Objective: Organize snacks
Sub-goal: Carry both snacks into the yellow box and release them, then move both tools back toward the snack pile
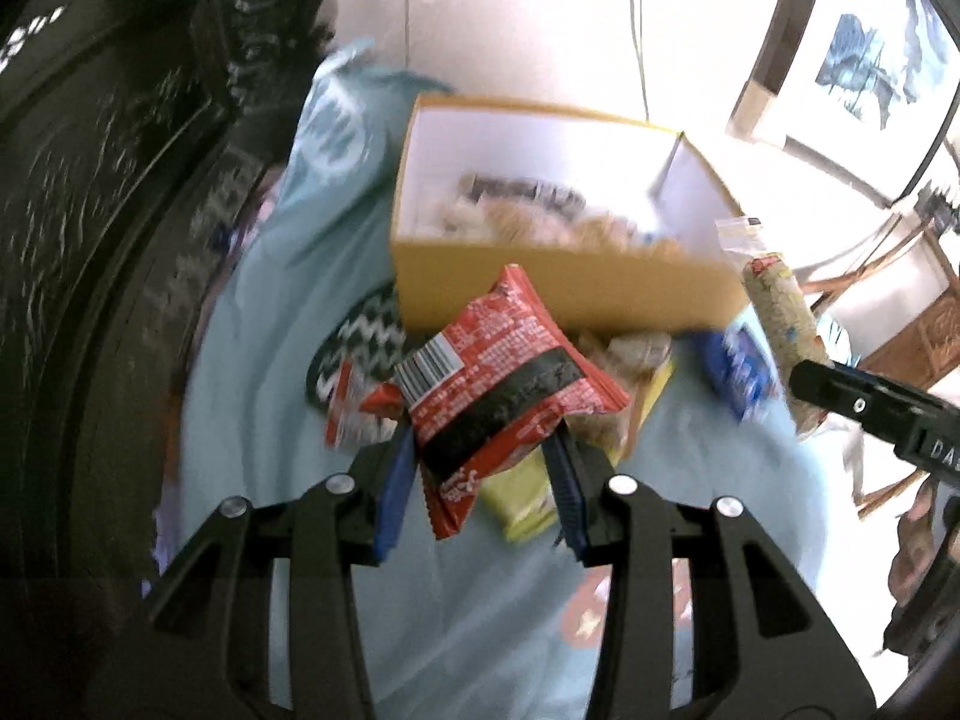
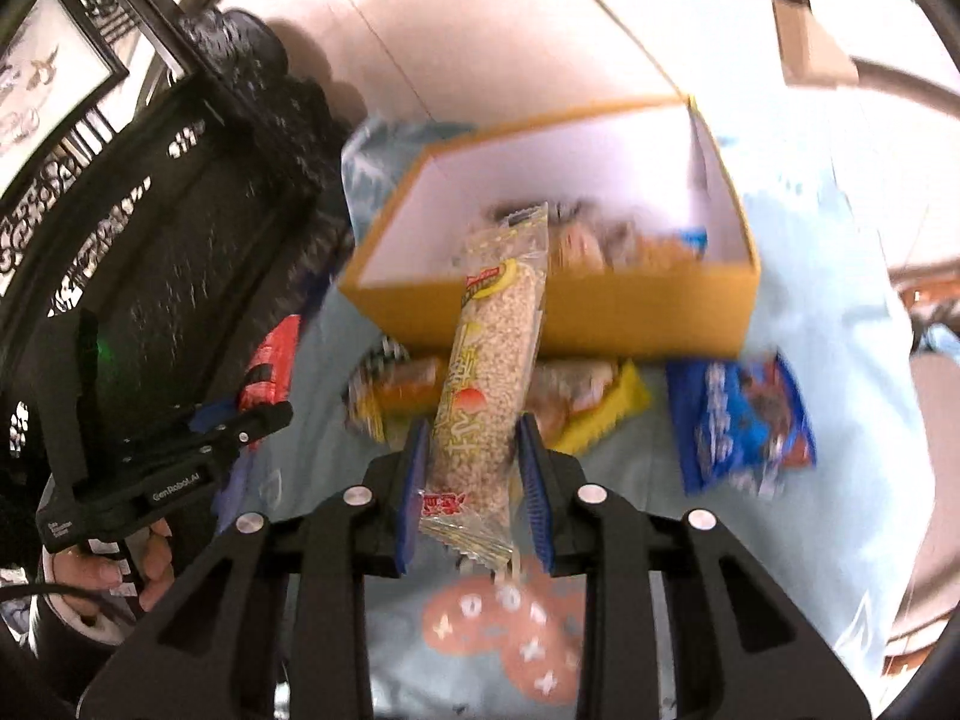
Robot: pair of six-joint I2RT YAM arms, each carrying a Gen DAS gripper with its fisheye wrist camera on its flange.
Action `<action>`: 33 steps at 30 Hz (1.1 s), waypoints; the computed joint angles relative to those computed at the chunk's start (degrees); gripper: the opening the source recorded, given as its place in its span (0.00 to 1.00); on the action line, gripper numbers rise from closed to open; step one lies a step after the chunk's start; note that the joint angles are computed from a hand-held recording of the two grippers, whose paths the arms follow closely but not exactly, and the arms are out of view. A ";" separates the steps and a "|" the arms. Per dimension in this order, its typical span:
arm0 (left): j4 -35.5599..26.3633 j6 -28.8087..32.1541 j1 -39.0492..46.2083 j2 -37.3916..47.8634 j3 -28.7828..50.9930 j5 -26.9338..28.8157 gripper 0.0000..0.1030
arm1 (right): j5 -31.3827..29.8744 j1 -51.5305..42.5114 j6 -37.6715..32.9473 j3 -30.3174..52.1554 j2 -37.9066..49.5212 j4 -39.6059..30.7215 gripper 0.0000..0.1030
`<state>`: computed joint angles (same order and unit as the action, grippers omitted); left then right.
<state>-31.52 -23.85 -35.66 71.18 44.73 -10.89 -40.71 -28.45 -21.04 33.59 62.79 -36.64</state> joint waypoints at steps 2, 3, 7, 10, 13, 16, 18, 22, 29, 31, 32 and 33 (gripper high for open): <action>0.66 0.52 0.14 3.37 4.16 0.25 0.40 | 0.24 0.87 2.72 1.92 1.42 3.04 0.29; 0.86 1.03 0.48 4.87 5.88 0.51 0.40 | 0.32 1.26 3.93 2.94 2.39 4.50 0.29; 1.84 1.69 1.37 12.38 14.62 1.51 0.40 | 2.30 3.62 8.92 6.12 6.43 10.54 0.29; 1.74 1.78 2.46 18.13 20.79 3.19 0.40 | 3.66 4.28 11.21 8.56 10.19 14.20 0.29; 0.81 1.54 3.96 25.55 27.73 5.57 0.40 | 5.57 5.30 13.90 10.45 14.43 17.92 0.29; -0.65 1.03 4.84 32.67 33.71 6.35 0.41 | 8.22 6.83 16.72 11.70 18.08 21.90 0.31; -1.09 -0.41 5.63 35.95 36.15 7.27 0.54 | 9.70 7.24 18.93 12.11 20.16 24.82 0.38; 0.00 -4.41 5.80 35.44 35.02 1.96 0.98 | 15.72 8.16 20.54 8.40 17.74 31.04 0.65; 0.32 -0.62 7.39 27.36 25.19 1.50 0.98 | 8.72 2.45 14.07 3.36 12.42 27.93 0.65; 0.19 -0.67 7.71 25.11 22.06 1.12 0.98 | 7.30 0.36 12.08 1.27 11.00 26.98 0.65; 0.66 -1.03 7.85 23.86 20.14 1.24 0.98 | 6.93 -0.55 10.81 0.35 10.44 26.46 0.65; 0.98 -1.13 8.02 23.22 18.92 1.49 0.98 | 6.93 -1.08 9.89 -0.47 9.82 25.98 0.65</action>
